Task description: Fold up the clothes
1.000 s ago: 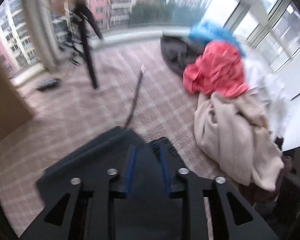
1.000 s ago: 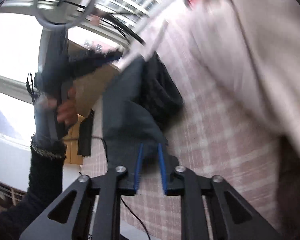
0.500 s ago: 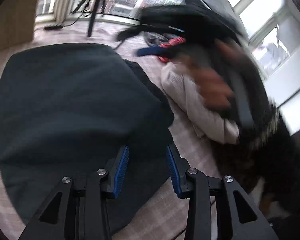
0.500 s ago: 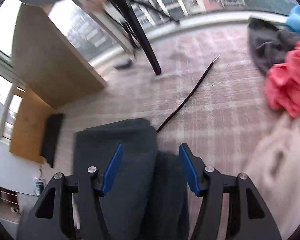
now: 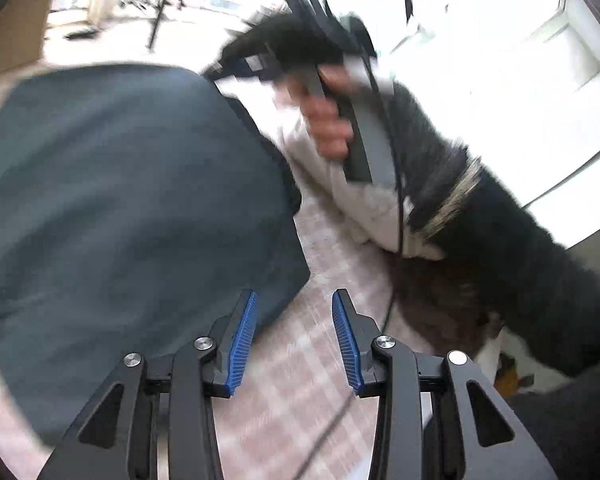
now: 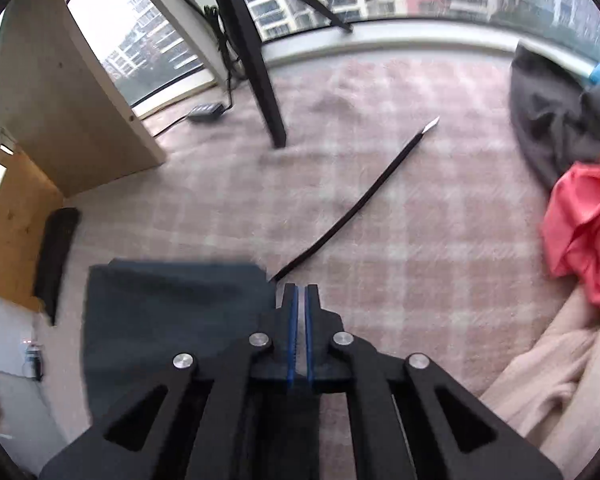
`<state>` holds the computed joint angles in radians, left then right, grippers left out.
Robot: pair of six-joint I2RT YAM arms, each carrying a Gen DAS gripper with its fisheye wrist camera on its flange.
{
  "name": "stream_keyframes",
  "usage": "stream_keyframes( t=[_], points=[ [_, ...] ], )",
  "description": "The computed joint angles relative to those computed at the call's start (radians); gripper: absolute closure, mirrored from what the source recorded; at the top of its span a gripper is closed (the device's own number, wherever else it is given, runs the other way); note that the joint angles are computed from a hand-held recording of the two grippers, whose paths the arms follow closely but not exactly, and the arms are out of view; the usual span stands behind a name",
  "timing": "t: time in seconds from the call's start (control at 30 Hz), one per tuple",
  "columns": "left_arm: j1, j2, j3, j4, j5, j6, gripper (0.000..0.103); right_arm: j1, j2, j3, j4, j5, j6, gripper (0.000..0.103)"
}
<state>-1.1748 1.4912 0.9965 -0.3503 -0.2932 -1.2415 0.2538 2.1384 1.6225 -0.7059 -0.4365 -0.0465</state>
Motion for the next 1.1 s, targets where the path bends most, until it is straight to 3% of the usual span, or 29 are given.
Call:
stream_keyframes(
  t=[0.03,0.13,0.2,0.27,0.37,0.4,0.43,0.53,0.57,0.67,0.73,0.83,0.9,0.93,0.97,1.03,1.1],
  points=[
    [-0.035,-0.064,-0.011,-0.056,-0.045,-0.037,0.067,-0.018,-0.015,-0.009,-0.016,-0.042,0.0,0.097],
    [-0.188,-0.221,0.011,-0.408,-0.213,-0.26,0.063,-0.055,-0.195,-0.161,0.057,-0.07,-0.01,0.096],
    [-0.252,-0.259,-0.013,-0.553,-0.247,-0.416,0.057,-0.058,-0.267,-0.191,0.0,-0.118,-0.078,0.096],
    [-0.321,-0.288,-0.038,-0.694,-0.261,-0.585,0.056,-0.037,-0.332,-0.21,-0.075,-0.163,-0.147,0.081],
    [-0.297,-0.31,-0.174,-0.577,-0.209,-0.607,0.056,0.061,-0.421,-0.275,-0.085,-0.107,-0.192,0.076],
    [-0.276,-0.31,-0.218,-0.494,-0.192,-0.582,0.056,0.102,-0.424,-0.293,-0.06,-0.073,-0.188,0.076],
    [-0.256,-0.305,-0.26,-0.415,-0.174,-0.56,0.056,0.144,-0.423,-0.308,-0.037,-0.038,-0.184,0.076],
    [-0.257,-0.282,-0.296,-0.33,-0.194,-0.557,0.058,0.206,-0.354,-0.3,0.003,0.041,-0.156,0.076],
    [-0.244,-0.287,-0.32,-0.253,-0.196,-0.518,0.061,0.218,-0.317,-0.29,0.014,0.078,-0.151,0.076],
    [-0.223,-0.24,-0.277,-0.212,-0.117,-0.392,0.063,0.235,-0.213,-0.262,0.043,0.15,-0.154,0.076],
    [-0.239,-0.171,-0.197,-0.297,-0.081,-0.356,0.063,0.221,-0.182,-0.248,0.046,0.129,-0.15,0.076],
    [-0.297,-0.229,-0.169,-0.448,-0.135,-0.481,0.062,0.167,-0.248,-0.26,0.012,0.088,-0.145,0.076],
    [-0.335,-0.326,-0.186,-0.538,-0.215,-0.597,0.058,0.099,-0.334,-0.306,0.023,0.055,-0.136,0.063],
    [-0.328,-0.361,-0.189,-0.572,-0.241,-0.62,0.053,0.064,-0.373,-0.322,0.024,0.037,-0.132,0.041],
    [-0.318,-0.395,-0.192,-0.605,-0.265,-0.641,0.051,0.027,-0.41,-0.334,0.022,0.018,-0.129,0.029],
    [-0.247,-0.45,-0.208,-0.625,-0.271,-0.611,0.047,-0.067,-0.426,-0.344,0.006,-0.031,-0.124,0.027],
    [-0.135,-0.515,-0.258,-0.563,-0.24,-0.526,0.045,-0.123,-0.387,-0.313,-0.057,-0.053,-0.142,0.027]
  ],
)
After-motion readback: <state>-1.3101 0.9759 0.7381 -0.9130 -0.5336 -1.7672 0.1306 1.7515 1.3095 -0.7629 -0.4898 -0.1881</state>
